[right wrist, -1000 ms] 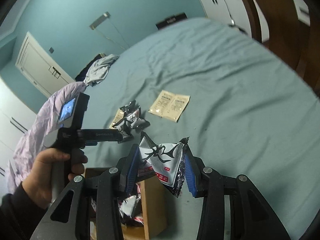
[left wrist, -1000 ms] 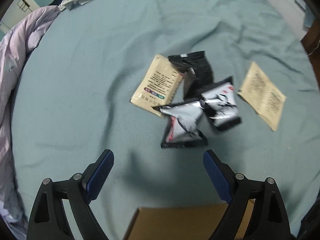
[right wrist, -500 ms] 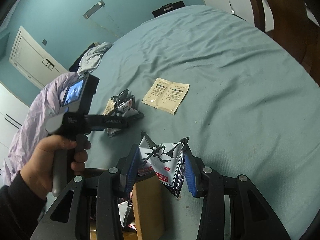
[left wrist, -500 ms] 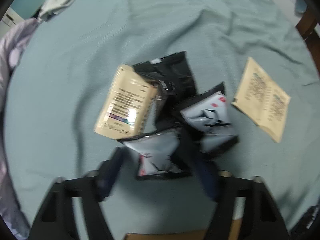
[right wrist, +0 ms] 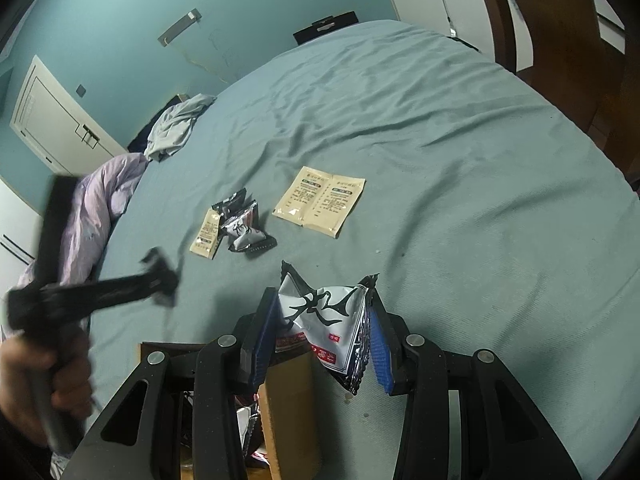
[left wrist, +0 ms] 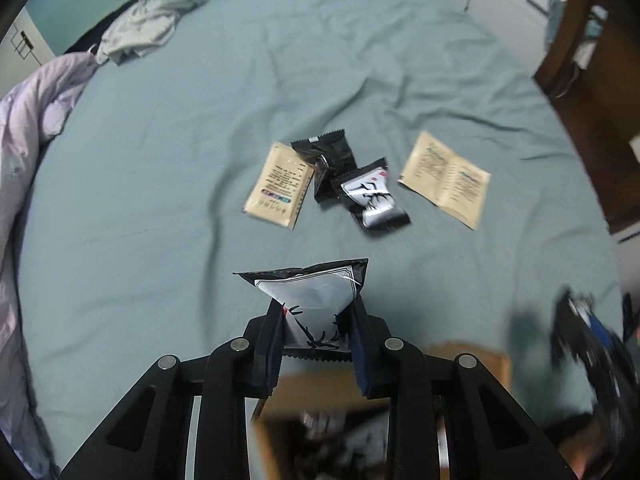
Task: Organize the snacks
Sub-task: 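Lower the white packet into the box and open the left gripper, then lower the white packet into the box and open the right gripper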
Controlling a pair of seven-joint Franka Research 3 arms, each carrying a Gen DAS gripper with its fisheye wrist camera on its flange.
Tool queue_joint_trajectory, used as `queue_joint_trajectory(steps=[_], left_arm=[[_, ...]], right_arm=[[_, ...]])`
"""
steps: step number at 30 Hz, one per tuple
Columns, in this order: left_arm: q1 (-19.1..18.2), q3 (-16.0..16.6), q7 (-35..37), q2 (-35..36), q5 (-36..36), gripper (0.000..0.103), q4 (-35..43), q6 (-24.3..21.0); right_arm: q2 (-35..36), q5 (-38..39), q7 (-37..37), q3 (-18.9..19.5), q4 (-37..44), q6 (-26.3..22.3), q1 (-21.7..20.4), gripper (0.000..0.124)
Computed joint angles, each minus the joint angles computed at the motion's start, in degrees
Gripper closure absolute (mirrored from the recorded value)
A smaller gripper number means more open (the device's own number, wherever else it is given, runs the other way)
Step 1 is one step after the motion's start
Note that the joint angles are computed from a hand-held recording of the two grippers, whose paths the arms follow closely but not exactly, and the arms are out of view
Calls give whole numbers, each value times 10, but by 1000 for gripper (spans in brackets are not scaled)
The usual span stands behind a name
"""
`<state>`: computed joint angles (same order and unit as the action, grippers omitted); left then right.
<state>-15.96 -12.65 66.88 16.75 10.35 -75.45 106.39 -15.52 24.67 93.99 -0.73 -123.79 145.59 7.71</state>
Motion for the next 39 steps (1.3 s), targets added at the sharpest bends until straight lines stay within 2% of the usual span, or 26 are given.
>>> queue_joint_trajectory(steps=[4,7,10,14,18,31,32,34,36,39], left_arm=[[6,-5,25,-69,-9,75,-64,6],[8,-11,46,-128,-27,75,-131,31],[7,-13,62,-174,-41,75,-198,68],[0,-17,56,-216,-24,75,-276,129],[-2,-15,47,-220,-31,75,-297,151],[-13,-21,65,-211,-18,72,-319,155],[-13,-21,67,-212,-20,69,-320,158],[-13,-19,68,-217,-24,52,-322,165],[-11,-17,61,-227,-26,26,-328,186],[-7,-15,46,-236,-22,22,-332,203]], right_arm=[[-11,-11,0,4,-8,6,-1,84],[-23,-20,-7,7,-17,19,1,84],[-34,-28,-13,11,-27,28,4,84],[-44,-36,-23,13,-35,27,10,84],[-53,-39,-27,13,-39,23,11,84],[-50,-61,-21,20,-35,21,9,84],[-50,-64,-20,21,-35,21,8,84],[-50,-67,-19,22,-34,19,9,84],[-49,-70,-17,23,-34,20,8,84],[-49,-74,-16,23,-34,20,8,84]])
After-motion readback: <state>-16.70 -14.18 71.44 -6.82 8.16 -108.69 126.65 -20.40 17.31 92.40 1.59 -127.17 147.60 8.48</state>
